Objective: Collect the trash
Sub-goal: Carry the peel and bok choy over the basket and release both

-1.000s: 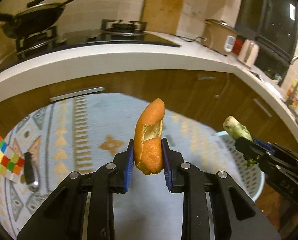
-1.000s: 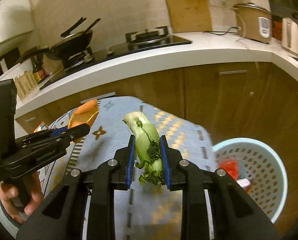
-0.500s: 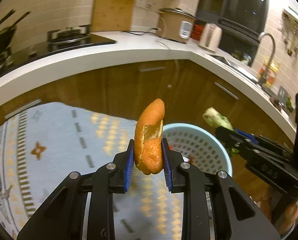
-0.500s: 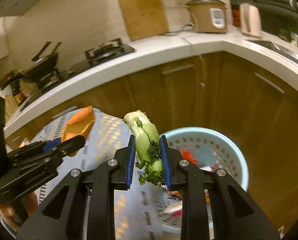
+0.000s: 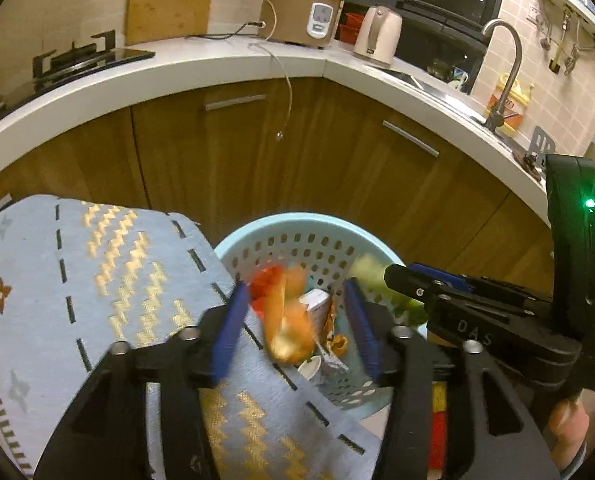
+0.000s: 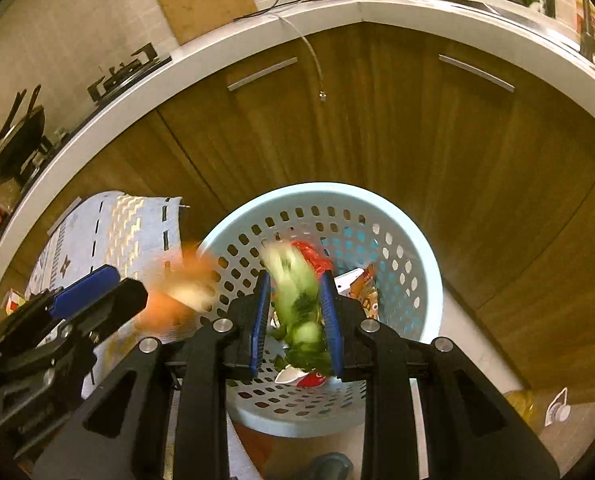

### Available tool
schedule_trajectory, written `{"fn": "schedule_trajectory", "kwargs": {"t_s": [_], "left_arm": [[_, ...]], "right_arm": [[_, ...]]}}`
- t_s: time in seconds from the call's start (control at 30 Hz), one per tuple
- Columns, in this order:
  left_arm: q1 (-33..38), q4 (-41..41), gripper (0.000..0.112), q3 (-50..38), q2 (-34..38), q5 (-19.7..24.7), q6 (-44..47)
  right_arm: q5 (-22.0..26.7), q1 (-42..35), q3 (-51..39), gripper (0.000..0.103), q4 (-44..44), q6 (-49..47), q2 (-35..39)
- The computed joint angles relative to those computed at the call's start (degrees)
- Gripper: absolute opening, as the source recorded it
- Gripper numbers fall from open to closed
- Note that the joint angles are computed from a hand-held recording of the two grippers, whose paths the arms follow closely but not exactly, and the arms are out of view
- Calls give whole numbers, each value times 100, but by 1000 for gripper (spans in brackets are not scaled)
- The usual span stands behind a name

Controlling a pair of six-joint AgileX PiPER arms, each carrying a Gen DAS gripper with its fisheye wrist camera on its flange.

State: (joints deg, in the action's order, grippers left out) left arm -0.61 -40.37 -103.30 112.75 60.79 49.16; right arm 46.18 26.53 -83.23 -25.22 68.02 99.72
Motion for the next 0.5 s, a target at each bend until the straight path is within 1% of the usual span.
{"fn": "schedule_trajectory", "kwargs": {"t_s": [0.03,0.07,0.13,0.2,0.3,0.37,0.5], "left_arm": [[9,-16,59,36,-29,-27,13],[48,-75,62,63,-49,-19,39],[117,-162,62,43,-58,48,57],[218,-260,65,131,-132,25,130],[439,-519,72,447,-358,-84,361],[612,-689,79,812,-606,-292,555],[1000,-1048,85,1557,-1116,-697,1008]], "right_arm": [[-5,-6,54,40,-23,49,-49],[-3,-4,101,53,-86,125,-93],[-5,32,151,54,-267,286,-167],[-11,86,122,54,-321,299,-224],[-35,316,150,54,-669,574,-370],[29,574,135,54,-1019,833,-448],[176,1051,14,56,-1537,1195,-475]]}}
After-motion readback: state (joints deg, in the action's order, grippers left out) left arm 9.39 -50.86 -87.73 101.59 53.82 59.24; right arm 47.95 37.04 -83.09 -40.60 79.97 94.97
